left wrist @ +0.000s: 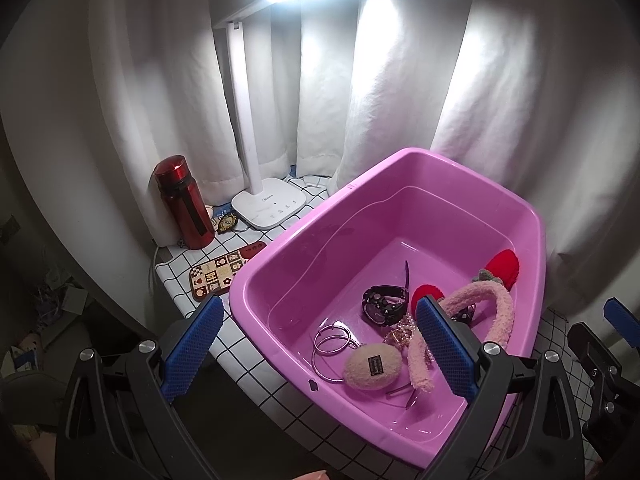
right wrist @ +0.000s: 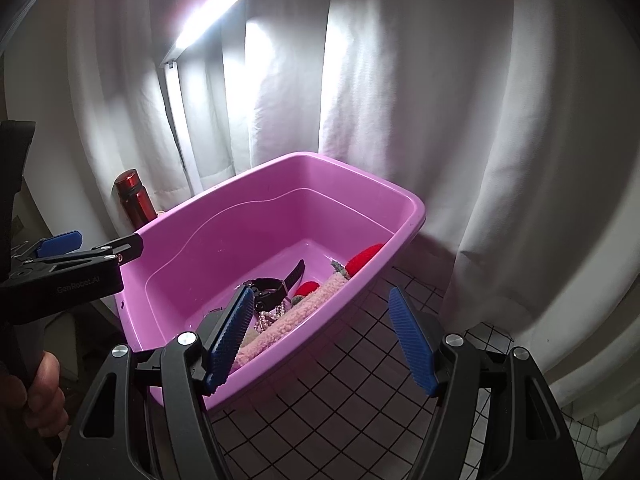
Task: Organize jewelry
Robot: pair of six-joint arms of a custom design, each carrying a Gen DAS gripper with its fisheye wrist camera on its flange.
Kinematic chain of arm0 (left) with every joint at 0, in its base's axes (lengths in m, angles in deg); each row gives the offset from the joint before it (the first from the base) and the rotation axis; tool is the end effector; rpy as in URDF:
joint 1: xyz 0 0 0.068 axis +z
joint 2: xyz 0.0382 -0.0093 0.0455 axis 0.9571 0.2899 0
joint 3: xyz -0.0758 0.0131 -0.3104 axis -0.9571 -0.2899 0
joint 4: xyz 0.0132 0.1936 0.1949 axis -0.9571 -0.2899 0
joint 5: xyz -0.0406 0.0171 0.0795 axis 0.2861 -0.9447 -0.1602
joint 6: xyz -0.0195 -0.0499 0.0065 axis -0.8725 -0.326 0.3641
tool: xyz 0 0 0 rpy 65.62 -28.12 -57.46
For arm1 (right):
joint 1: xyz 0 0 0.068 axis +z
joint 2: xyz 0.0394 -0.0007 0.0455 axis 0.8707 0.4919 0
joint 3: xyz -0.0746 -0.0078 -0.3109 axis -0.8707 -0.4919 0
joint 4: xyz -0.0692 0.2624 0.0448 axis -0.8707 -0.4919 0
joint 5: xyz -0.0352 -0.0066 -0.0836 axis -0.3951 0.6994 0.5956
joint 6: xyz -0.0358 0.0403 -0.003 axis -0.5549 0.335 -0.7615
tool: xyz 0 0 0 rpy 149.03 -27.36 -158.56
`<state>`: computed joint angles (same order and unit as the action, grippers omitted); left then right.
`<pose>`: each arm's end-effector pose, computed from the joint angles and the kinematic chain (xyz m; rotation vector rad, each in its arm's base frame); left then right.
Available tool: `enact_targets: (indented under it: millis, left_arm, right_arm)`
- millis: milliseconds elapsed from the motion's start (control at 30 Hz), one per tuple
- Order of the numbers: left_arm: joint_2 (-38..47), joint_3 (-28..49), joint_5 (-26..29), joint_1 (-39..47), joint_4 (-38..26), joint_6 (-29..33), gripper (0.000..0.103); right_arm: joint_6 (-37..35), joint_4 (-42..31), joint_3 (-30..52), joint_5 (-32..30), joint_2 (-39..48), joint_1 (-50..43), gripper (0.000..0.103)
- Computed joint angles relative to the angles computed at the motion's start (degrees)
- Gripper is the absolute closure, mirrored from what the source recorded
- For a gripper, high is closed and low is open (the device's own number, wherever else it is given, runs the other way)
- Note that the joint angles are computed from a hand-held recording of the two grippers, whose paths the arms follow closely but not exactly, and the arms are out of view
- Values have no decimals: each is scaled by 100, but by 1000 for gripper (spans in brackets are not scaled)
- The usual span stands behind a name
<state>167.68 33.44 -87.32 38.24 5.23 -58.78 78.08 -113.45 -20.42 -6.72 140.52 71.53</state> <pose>0.2735 -0.1767 0.3378 0.1875 2.3468 -0.0521 0.1883 0.0292 0.3444 0.0876 2.2658 -0.0428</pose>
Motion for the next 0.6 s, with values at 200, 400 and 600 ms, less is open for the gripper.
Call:
enact_targets:
  millis: [200, 400, 600]
  left_arm:
    - [-20, 5, 23, 3, -21, -17, 8]
    - [-47, -22, -4, -15, -21, -53, 8]
    - [-43, -23, -42, -25, -48, -62, 8]
  right_arm:
    - [21, -16, 25, 72, 2, 76, 36]
    - [33, -48, 41, 170, 26, 170, 36]
    - [18, -73, 53, 170, 14, 174, 36]
